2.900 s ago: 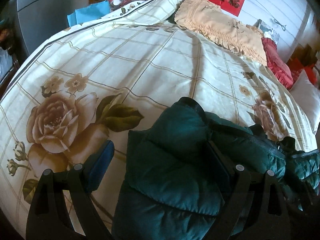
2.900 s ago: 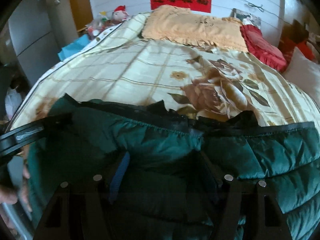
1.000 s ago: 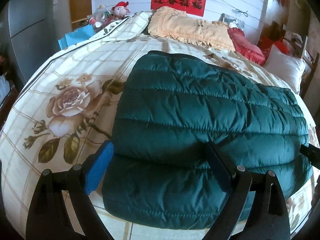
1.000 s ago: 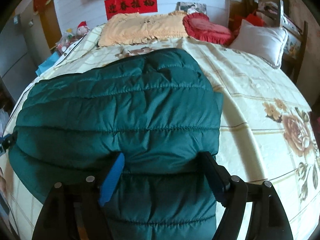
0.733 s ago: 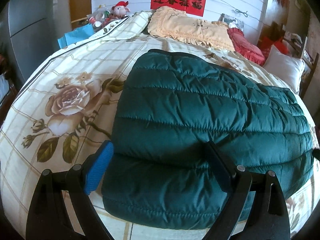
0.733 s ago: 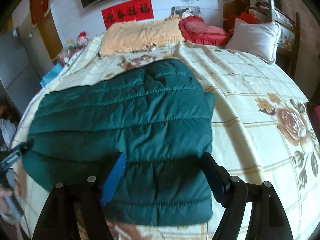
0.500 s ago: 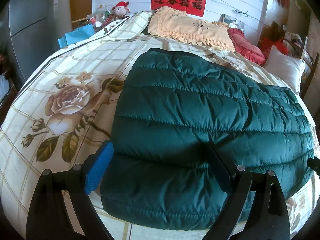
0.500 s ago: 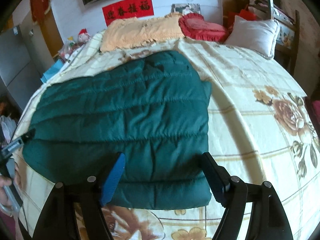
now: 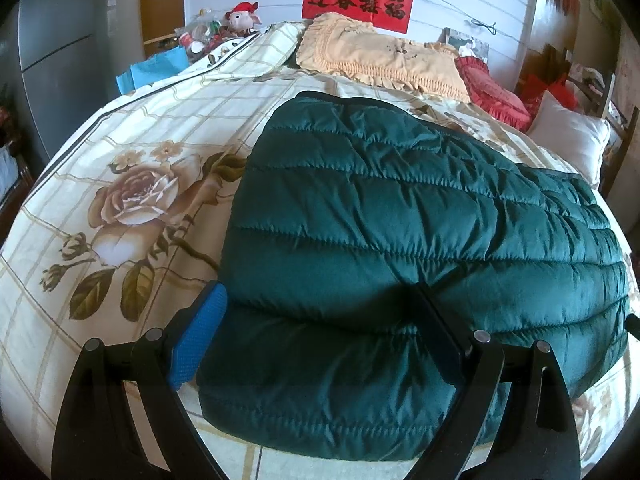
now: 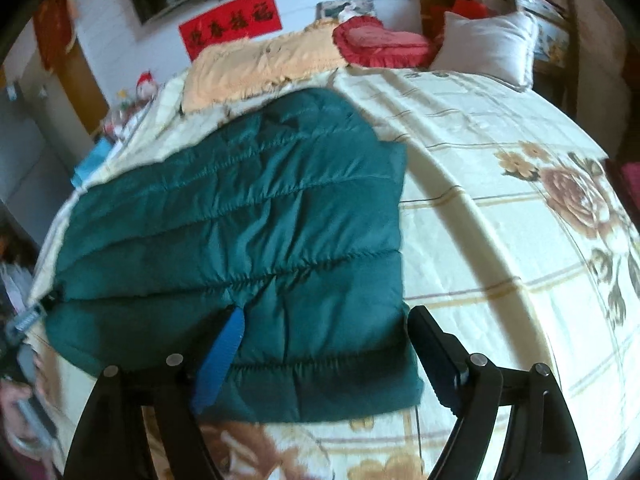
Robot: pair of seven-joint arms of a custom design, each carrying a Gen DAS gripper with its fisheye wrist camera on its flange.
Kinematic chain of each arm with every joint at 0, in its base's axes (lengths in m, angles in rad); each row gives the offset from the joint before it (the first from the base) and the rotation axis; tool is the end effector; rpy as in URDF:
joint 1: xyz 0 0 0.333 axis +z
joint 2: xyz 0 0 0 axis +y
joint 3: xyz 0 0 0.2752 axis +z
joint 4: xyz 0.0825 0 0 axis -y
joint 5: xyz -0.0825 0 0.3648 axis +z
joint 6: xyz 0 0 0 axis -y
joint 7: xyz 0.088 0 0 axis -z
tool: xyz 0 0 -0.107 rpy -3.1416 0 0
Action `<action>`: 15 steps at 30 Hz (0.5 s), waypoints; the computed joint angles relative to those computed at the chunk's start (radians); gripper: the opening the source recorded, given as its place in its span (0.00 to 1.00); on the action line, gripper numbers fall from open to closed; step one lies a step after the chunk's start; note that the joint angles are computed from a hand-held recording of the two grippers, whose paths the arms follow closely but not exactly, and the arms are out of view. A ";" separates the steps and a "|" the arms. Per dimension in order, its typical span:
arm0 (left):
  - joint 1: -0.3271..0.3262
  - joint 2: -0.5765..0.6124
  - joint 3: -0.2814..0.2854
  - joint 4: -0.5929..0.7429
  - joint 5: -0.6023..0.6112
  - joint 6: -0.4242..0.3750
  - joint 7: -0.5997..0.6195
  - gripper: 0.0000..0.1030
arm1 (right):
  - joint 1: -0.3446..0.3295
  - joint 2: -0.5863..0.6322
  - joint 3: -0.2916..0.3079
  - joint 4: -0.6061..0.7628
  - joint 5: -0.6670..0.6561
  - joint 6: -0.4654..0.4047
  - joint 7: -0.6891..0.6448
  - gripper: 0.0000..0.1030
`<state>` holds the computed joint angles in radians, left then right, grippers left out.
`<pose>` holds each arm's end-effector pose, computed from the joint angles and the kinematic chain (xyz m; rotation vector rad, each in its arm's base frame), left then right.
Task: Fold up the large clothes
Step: 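Smooth the green jacket flat by pressing both tools along its folded edge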
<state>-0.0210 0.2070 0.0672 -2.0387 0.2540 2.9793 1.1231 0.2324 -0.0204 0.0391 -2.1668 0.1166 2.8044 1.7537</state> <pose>0.6095 0.0089 0.3996 -2.0013 1.5512 -0.6996 0.5435 0.1456 0.4493 -1.7749 1.7893 -0.3747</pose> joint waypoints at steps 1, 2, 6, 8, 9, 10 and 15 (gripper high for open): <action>0.012 -0.004 -0.014 -0.004 -0.025 -0.002 0.020 0.90 | -0.001 -0.015 -0.002 -0.014 0.017 0.006 -0.015 0.79; 0.023 -0.010 -0.027 -0.012 -0.052 0.003 0.039 0.90 | 0.000 -0.025 -0.003 -0.024 0.021 0.013 -0.018 0.79; 0.060 -0.025 -0.068 -0.033 -0.167 0.011 0.126 0.90 | 0.006 -0.046 -0.012 -0.041 0.038 0.026 -0.042 0.82; 0.051 -0.033 -0.059 -0.042 -0.170 0.012 0.126 0.90 | 0.011 -0.042 -0.016 -0.032 0.063 0.011 -0.059 0.82; 0.048 -0.039 -0.054 -0.048 -0.167 0.012 0.124 0.90 | 0.015 -0.040 -0.016 -0.029 0.083 0.009 -0.071 0.82; 0.048 -0.042 -0.054 -0.050 -0.169 0.009 0.127 0.90 | 0.017 -0.037 -0.016 -0.026 0.094 0.008 -0.077 0.82; 0.086 -0.068 -0.097 -0.078 -0.283 0.013 0.216 0.90 | 0.022 -0.020 -0.005 -0.012 0.087 0.017 -0.083 0.82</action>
